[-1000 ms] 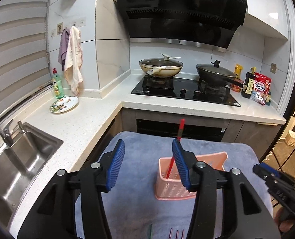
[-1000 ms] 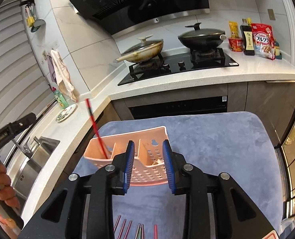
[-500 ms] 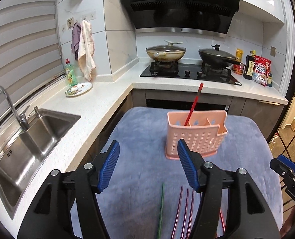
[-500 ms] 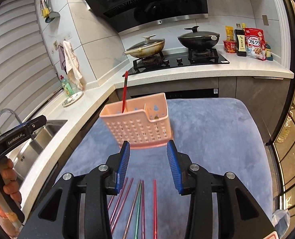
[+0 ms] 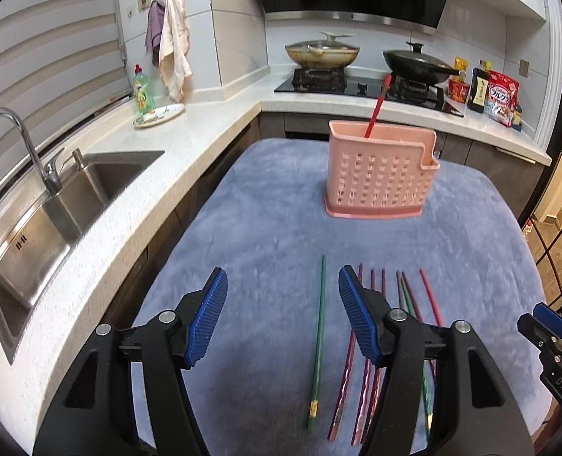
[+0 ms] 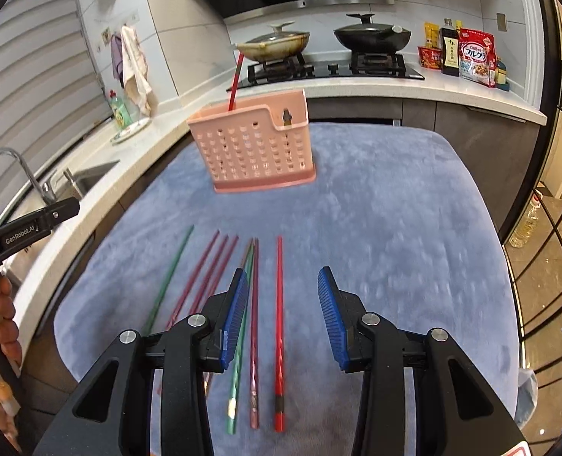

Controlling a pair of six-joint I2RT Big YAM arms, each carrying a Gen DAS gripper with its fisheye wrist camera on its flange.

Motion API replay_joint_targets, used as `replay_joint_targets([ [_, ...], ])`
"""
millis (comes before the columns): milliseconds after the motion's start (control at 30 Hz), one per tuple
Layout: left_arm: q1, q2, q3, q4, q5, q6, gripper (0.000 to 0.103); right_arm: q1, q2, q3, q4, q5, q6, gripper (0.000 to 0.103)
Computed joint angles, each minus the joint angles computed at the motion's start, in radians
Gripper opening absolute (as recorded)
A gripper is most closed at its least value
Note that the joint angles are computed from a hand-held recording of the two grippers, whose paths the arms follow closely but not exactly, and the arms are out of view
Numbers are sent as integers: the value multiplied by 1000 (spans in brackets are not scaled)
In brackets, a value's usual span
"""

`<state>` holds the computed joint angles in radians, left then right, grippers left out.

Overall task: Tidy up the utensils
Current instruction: 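Grasp the green chopstick with the left tool while the right tool grasps a red chopstick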

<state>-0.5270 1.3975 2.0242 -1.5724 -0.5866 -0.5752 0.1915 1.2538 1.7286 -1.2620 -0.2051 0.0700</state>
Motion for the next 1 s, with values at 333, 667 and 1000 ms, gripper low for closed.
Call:
replay_joint_targets([
  [333,-31,-116,-231,11,31,-79,58,17,-90,-175,-7,37,-17,38],
  [667,-61,-162,-346,12,71,-134,58,29,-129,-275,-14,40,-16,38],
  [1000,-73,-181,-404,15,96,-159,58,64,-129,-308,-10,71,-30,29],
])
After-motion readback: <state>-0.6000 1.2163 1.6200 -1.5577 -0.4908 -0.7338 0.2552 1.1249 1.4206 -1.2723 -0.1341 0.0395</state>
